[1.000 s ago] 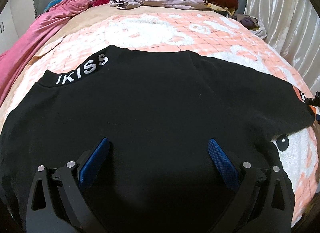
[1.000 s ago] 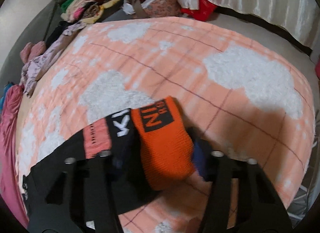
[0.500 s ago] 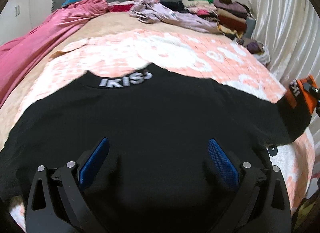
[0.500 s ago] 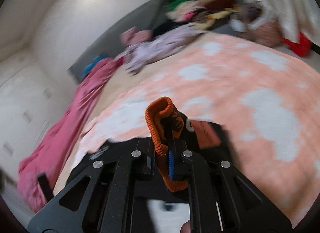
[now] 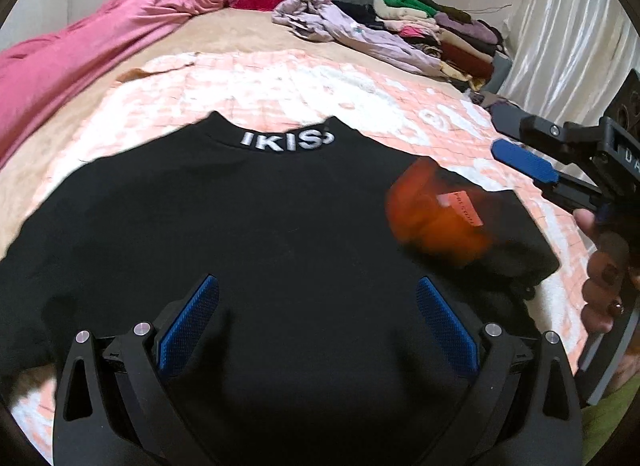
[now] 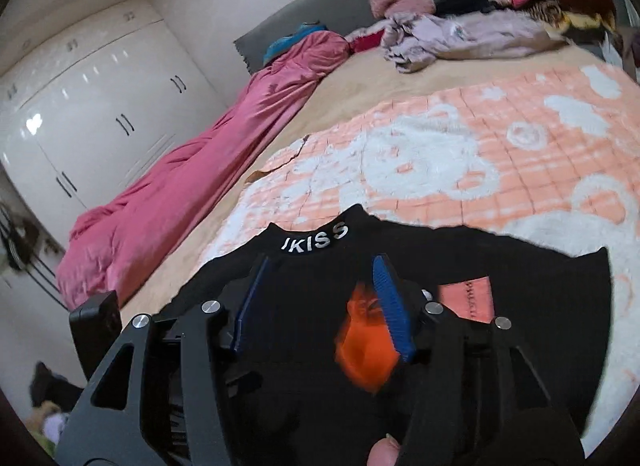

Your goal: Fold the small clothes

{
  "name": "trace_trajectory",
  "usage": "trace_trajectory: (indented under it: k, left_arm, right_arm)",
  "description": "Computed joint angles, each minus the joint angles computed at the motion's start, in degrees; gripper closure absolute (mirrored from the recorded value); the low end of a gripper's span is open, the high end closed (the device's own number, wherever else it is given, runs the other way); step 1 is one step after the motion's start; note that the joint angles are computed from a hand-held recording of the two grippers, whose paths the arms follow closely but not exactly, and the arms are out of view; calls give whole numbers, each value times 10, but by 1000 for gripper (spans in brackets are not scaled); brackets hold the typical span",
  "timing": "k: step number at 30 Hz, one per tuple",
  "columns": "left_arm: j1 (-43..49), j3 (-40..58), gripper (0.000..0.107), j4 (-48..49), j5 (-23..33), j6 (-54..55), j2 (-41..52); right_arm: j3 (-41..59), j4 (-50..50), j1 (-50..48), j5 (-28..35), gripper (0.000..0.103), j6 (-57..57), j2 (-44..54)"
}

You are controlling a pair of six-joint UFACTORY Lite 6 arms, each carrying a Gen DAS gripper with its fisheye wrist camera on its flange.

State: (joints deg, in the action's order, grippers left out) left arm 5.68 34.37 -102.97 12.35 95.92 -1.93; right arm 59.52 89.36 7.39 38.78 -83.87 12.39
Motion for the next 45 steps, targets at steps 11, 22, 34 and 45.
trace_trajectory:
  k: [11,22,34,45]
  left_arm:
    - [-86,178,13,-27,69,-104,219]
    - [-119,189,99,-243,53,71,229]
    - [86,70,99,-1,92,-60,-36]
    - [264,27,99,89,132,-45,-19]
  right_arm:
    - [-7,-8,-81,-26,55,17,-6]
    - [-20,0,-130,-21,55,5,-22]
    - [-20,3,-149,-26,55,-4,-22]
    - [-48,23,-69,-107,55,-61,-33]
